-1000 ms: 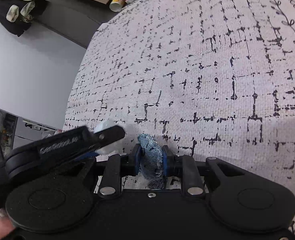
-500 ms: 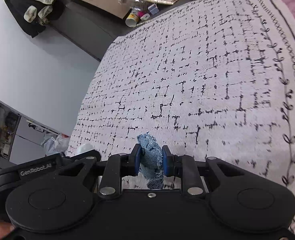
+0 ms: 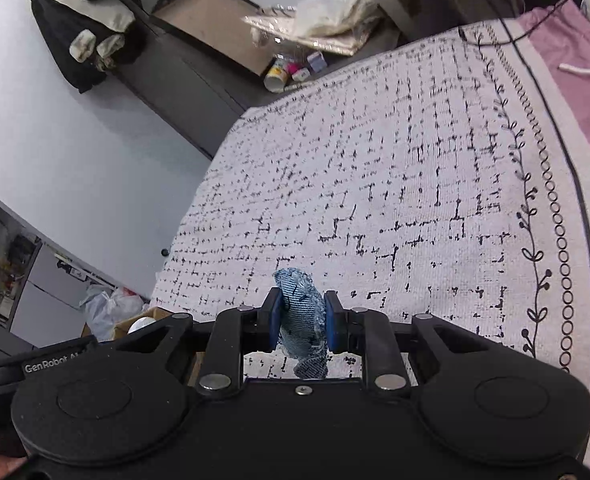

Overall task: Organize soft objects
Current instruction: 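Carry the white ball and denim cloth over the box with both grippers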

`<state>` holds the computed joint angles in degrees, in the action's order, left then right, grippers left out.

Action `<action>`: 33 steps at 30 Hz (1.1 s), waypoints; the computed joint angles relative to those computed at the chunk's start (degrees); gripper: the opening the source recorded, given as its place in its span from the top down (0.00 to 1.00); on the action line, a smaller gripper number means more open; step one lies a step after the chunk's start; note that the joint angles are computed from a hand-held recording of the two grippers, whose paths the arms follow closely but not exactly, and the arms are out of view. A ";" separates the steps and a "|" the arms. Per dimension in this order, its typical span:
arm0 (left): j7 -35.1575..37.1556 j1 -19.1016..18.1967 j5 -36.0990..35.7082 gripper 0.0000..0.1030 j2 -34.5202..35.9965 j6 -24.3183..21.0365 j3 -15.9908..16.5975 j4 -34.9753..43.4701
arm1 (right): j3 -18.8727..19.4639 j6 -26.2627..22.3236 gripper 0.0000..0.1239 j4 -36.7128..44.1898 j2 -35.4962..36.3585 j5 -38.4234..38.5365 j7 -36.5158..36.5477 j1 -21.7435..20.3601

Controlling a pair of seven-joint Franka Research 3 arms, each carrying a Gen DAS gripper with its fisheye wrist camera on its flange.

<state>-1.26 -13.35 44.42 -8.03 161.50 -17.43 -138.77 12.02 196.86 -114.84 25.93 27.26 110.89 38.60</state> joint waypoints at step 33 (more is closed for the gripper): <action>6.57 4.44 -11.58 0.55 -23.21 6.90 -2.83 -18.65 | -1.74 10.62 0.82 1.67 -5.39 36.54 -30.42 13.58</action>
<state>5.31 -8.91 32.84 -31.24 168.39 -20.26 -157.42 10.28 207.49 -113.17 20.54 63.80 80.48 52.18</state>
